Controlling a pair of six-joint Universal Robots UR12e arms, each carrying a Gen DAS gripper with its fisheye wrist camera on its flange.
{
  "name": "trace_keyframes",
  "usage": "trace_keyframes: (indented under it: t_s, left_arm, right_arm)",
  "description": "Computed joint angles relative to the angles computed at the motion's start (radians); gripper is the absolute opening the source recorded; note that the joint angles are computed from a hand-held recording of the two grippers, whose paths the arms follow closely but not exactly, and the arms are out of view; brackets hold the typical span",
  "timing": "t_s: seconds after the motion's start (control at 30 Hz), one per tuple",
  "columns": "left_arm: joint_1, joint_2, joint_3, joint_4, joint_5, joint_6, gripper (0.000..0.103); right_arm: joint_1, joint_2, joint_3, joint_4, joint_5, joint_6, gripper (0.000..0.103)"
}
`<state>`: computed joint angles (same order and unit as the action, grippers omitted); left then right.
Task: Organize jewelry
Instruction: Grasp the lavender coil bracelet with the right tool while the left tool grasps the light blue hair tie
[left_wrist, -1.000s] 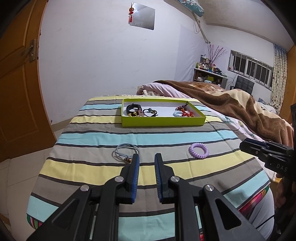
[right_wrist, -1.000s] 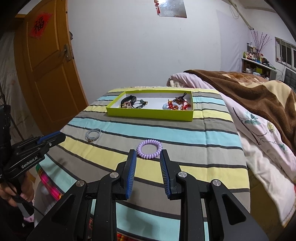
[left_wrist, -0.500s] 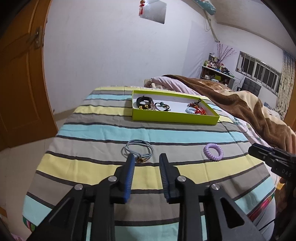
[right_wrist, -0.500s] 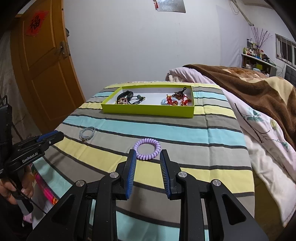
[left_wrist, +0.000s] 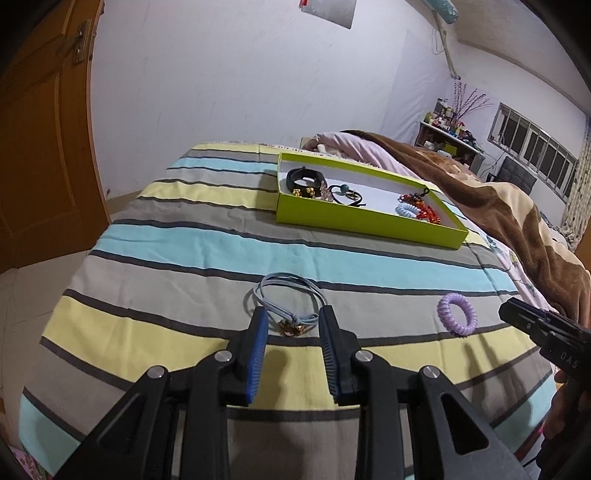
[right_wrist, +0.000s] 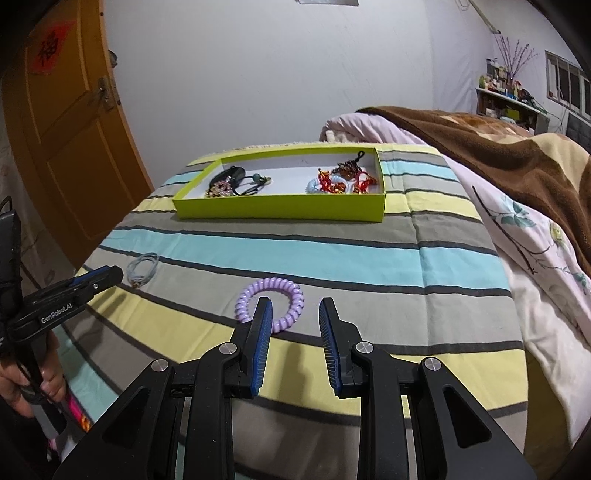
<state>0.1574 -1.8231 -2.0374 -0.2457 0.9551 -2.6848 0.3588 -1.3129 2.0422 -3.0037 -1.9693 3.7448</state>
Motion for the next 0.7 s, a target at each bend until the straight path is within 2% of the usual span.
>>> trace_keyframes:
  t_s: [0.37, 0.57, 0.63, 0.7]
  left_arm:
    - [-0.029, -0.03, 0.041, -0.054, 0.068, -0.042, 0.029]
    - [-0.044, -0.032, 0.053, -0.074, 0.101, -0.035, 0.029]
    - [-0.049, -0.031, 0.052, -0.073, 0.11, -0.025, 0.023]
    - [-0.052, -0.031, 0.053, -0.072, 0.118, -0.019, 0.021]
  right_arm:
    - [-0.029, 0.027, -0.034, 0.077, 0.063, -0.007, 0.027]
    - [-0.027, 0.044, -0.064, 0.139, 0.057, -0.037, 0.027]
    - [-0.024, 0.049, -0.073, 0.157, 0.047, -0.048, 0.023]
    - [-0.019, 0.053, -0.082, 0.174, 0.032, -0.058, 0.017]
